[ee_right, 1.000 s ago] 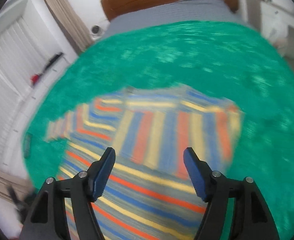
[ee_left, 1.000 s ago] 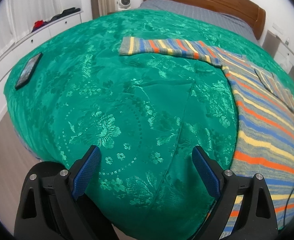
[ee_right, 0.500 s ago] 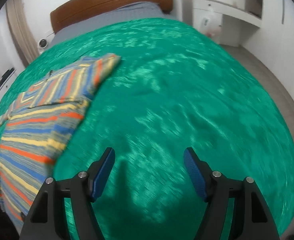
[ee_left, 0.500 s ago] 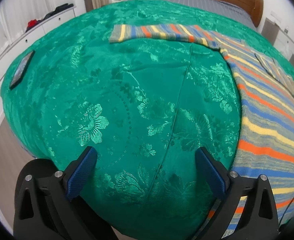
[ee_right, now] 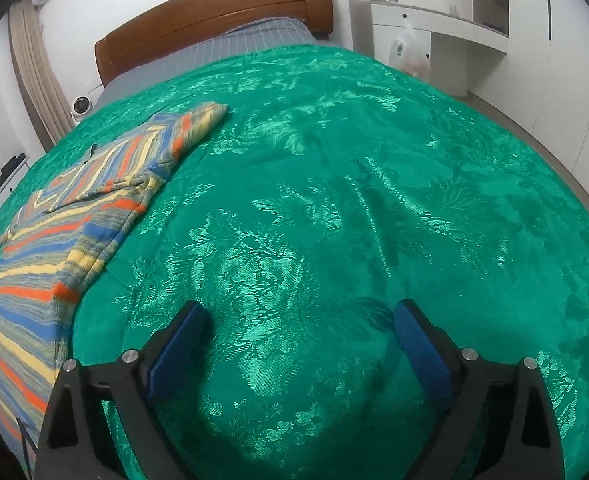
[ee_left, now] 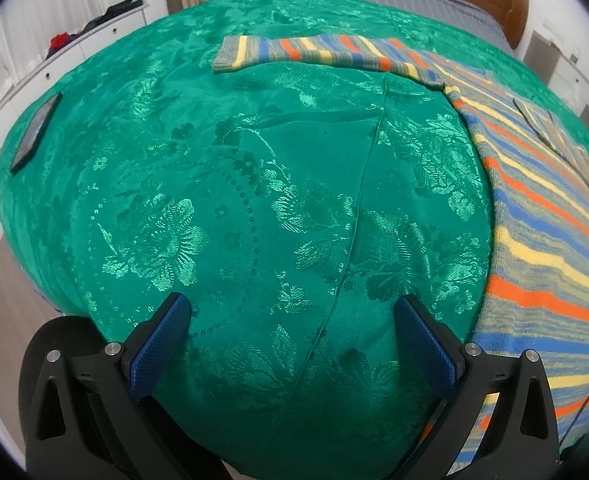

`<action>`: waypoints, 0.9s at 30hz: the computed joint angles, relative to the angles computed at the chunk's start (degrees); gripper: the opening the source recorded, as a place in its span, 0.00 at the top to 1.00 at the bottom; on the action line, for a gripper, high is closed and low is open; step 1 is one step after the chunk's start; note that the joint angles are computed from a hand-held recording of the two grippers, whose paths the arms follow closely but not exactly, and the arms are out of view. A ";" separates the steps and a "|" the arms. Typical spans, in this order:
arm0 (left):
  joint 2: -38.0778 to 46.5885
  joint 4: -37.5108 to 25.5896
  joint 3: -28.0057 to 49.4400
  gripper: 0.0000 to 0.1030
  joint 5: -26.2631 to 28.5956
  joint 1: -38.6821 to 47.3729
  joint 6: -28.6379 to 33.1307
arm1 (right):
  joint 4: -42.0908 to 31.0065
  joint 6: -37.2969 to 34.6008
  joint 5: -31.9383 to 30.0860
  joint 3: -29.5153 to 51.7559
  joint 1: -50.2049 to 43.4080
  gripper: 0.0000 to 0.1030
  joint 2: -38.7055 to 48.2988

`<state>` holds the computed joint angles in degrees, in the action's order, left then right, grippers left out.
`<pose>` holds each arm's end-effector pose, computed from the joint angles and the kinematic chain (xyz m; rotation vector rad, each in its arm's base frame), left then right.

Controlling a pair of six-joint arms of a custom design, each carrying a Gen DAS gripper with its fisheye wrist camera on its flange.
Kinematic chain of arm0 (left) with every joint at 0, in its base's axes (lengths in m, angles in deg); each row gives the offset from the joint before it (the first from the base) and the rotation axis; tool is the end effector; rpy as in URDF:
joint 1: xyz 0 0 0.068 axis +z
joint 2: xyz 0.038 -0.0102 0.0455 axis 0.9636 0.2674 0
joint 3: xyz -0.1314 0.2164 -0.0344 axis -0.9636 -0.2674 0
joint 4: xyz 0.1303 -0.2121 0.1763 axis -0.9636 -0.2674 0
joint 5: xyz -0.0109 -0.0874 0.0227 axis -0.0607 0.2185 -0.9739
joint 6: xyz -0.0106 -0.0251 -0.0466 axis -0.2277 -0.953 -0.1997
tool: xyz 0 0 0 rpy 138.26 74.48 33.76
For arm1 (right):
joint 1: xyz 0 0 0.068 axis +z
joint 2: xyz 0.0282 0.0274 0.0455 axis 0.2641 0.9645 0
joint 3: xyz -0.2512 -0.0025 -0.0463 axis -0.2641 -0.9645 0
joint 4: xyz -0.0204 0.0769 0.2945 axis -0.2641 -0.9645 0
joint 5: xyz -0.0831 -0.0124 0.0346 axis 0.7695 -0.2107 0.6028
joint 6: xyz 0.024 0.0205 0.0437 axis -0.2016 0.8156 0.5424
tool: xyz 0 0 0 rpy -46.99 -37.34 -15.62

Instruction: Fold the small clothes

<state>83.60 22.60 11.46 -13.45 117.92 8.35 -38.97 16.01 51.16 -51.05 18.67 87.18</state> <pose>0.1875 0.1650 0.0818 -0.3325 2.5838 0.0762 0.2577 0.0127 0.0755 0.2923 2.4262 0.0625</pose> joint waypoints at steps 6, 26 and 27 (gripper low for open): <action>0.85 0.34 0.26 0.00 0.16 -0.23 -0.19 | 0.94 -0.36 1.73 -0.55 1.43 0.03 0.31; 0.14 1.87 -1.07 0.00 -0.54 -0.74 -0.23 | 2.63 -0.44 2.10 -1.37 1.87 0.02 0.47; 0.15 1.86 -1.06 0.00 -0.57 -0.77 -0.26 | 2.66 -0.44 2.14 -1.37 1.89 0.02 0.50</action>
